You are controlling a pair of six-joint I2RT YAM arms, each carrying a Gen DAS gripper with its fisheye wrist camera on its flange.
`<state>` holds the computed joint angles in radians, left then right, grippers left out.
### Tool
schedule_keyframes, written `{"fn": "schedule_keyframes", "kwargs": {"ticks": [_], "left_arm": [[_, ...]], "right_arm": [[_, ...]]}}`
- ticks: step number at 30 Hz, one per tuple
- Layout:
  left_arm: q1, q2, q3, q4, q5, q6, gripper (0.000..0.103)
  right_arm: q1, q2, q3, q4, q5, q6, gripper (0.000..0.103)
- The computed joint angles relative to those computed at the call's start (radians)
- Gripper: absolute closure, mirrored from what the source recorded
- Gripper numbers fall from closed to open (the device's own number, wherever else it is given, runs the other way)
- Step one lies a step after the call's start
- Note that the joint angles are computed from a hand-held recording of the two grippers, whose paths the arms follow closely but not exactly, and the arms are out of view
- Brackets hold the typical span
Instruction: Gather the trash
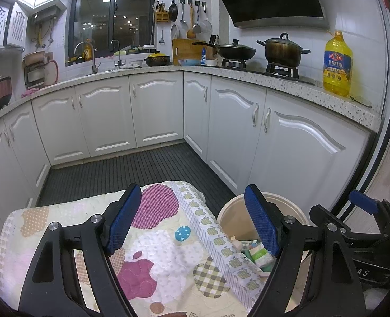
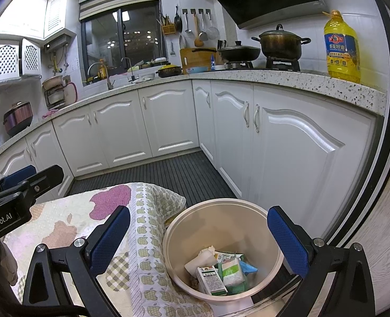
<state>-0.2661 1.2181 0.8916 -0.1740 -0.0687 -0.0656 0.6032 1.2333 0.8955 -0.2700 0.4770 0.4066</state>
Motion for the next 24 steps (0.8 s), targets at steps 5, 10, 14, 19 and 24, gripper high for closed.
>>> {"fn": "schedule_keyframes", "kwargs": {"ticks": [5, 10, 14, 19, 24], "left_arm": [[-0.002, 0.004, -0.004, 0.007, -0.001, -0.001, 0.023], [-0.004, 0.008, -0.003, 0.008, -0.002, -0.002, 0.023], [-0.004, 0.008, -0.003, 0.009, -0.002, -0.001, 0.023], [-0.006, 0.012, -0.004, 0.012, -0.002, 0.0, 0.023], [-0.008, 0.013, -0.003, 0.01, -0.005, -0.001, 0.023]], "right_arm": [[-0.008, 0.009, -0.002, 0.009, -0.008, -0.002, 0.0], [-0.007, 0.017, 0.0, 0.009, -0.008, -0.002, 0.0], [-0.008, 0.019, 0.002, 0.005, -0.01, 0.0, 0.0], [-0.013, 0.021, 0.001, 0.008, -0.014, -0.003, 0.0], [-0.019, 0.022, -0.001, 0.01, -0.019, -0.005, 0.0]]}}
